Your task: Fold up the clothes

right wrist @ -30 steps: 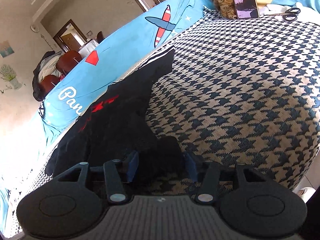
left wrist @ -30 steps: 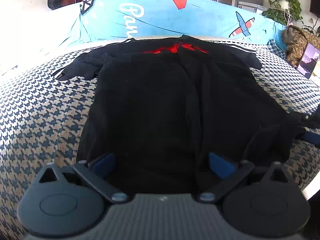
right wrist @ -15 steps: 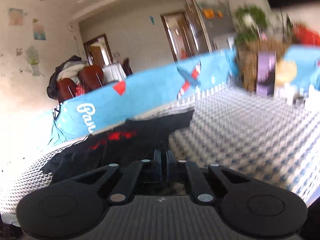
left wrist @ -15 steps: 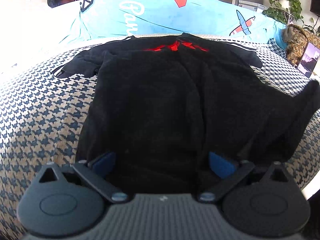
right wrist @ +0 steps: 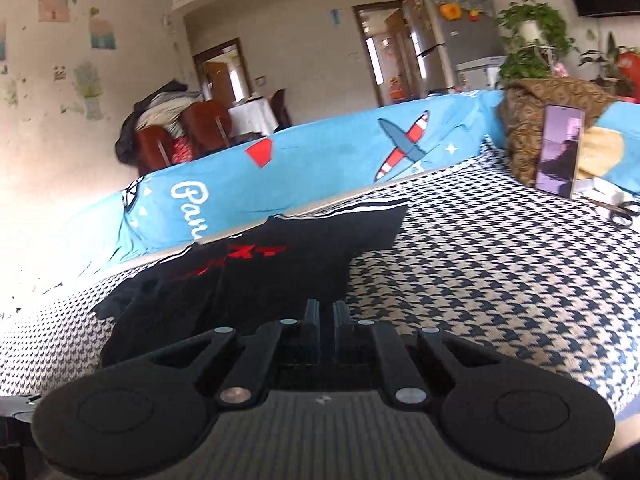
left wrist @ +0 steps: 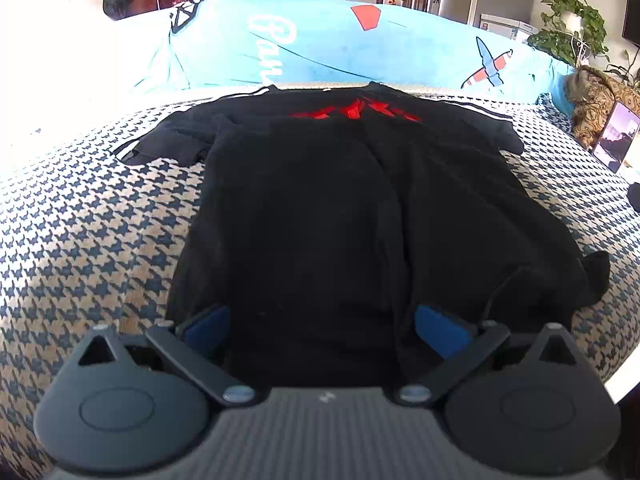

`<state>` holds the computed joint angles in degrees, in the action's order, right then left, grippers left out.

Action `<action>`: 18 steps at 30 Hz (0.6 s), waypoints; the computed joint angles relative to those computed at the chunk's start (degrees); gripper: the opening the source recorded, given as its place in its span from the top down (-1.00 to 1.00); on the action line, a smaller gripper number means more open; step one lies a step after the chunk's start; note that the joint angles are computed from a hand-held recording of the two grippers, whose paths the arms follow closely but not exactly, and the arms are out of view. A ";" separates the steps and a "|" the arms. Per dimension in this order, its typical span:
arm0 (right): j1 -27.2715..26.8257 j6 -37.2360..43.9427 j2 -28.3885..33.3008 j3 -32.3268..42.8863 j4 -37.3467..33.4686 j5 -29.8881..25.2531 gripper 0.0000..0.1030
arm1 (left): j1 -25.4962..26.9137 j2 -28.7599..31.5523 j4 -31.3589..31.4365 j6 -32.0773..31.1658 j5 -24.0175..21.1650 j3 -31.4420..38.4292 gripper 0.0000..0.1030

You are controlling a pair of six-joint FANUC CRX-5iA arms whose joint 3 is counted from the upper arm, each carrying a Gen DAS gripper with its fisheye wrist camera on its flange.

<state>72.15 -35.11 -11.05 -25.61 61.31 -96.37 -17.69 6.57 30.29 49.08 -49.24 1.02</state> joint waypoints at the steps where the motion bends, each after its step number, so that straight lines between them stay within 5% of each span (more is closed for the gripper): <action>1: -0.64 0.16 -0.90 -0.54 -0.09 1.46 0.83 | 0.02 0.08 0.09 0.10 -0.05 0.10 -1.00; 9: -7.47 0.72 -6.36 -3.68 -1.68 13.15 0.83 | -0.19 1.02 -0.80 2.54 -0.18 1.51 -1.00; 18: -19.39 11.14 -7.91 -3.70 -5.84 25.43 0.69 | -1.01 4.26 -3.83 8.78 0.37 6.36 -1.00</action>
<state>52.76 -23.98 -18.96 -29.31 55.48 -70.94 -18.70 10.84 26.45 57.85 -48.87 7.38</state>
